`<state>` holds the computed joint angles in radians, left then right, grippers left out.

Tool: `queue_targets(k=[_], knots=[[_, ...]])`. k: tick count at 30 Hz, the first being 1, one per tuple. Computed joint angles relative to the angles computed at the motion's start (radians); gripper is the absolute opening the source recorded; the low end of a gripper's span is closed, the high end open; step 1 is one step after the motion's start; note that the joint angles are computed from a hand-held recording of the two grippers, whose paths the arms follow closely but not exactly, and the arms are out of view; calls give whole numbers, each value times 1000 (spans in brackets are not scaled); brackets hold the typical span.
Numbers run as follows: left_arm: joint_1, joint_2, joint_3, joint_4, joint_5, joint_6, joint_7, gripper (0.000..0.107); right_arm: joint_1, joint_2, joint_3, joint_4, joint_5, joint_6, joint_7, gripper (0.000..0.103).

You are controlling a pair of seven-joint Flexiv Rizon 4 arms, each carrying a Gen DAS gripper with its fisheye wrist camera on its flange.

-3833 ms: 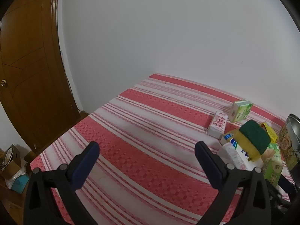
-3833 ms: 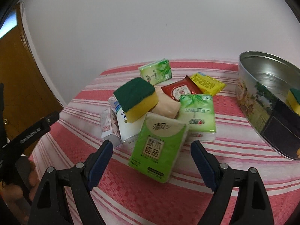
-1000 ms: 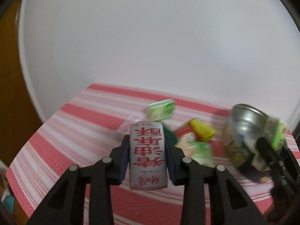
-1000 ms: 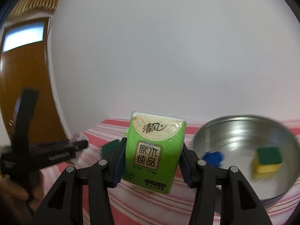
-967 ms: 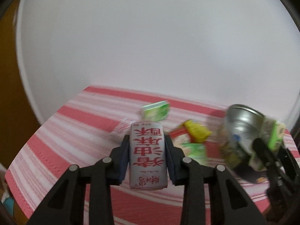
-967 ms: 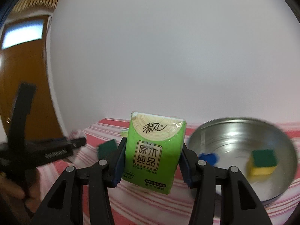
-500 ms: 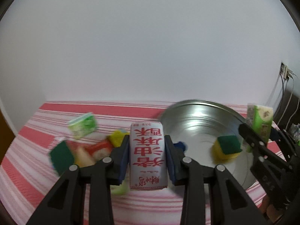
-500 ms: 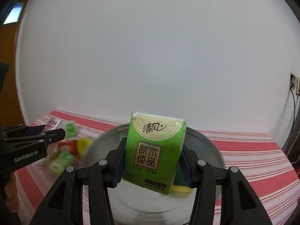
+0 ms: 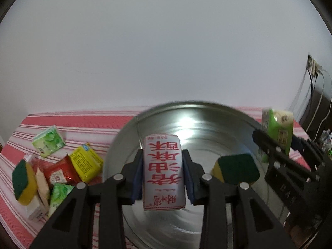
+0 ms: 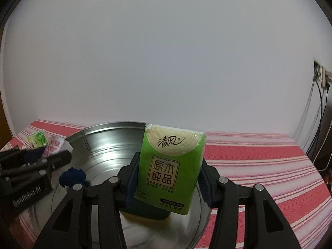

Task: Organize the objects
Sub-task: 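Carry the white box and tissue pack in both tools over the tin, then open both tools to drop the box and tissue pack into the tin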

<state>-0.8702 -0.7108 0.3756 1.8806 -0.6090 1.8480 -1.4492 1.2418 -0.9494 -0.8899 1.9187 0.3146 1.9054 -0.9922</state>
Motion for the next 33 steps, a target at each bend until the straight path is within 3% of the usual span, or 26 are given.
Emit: queue_targets(k=[4, 12, 21, 23, 24, 26, 28, 33], knots=[[40, 1, -35, -3, 26, -8, -2, 35, -26, 11, 22, -15, -33, -22, -6, 53], [42, -6, -39, -20, 74, -33, -29, 35, -17, 10, 3, -13, -71, -64, 18, 53], [-46, -45, 77, -55, 128, -86, -86, 35, -14, 45, 13, 8, -104, -58, 20, 54], [-57, -49, 94, -53, 137, -72, -110, 43, -32, 67, 39, 6, -113, -71, 19, 56], [-72, -53, 113, -51, 133, -64, -120, 64, -33, 71, 41, 7, -116, -78, 24, 56], [-128, -74, 174, -36, 99, -5, -144, 79, -17, 65, 19, 14, -111, -87, 42, 61], [-182, -95, 225, -18, 40, 61, -145, 100, -11, 59, 7, 24, -93, -53, 60, 64], [-177, -92, 192, 18, -17, 208, -133, 103, 37, 18, -43, 53, 37, 62, 67, 78]])
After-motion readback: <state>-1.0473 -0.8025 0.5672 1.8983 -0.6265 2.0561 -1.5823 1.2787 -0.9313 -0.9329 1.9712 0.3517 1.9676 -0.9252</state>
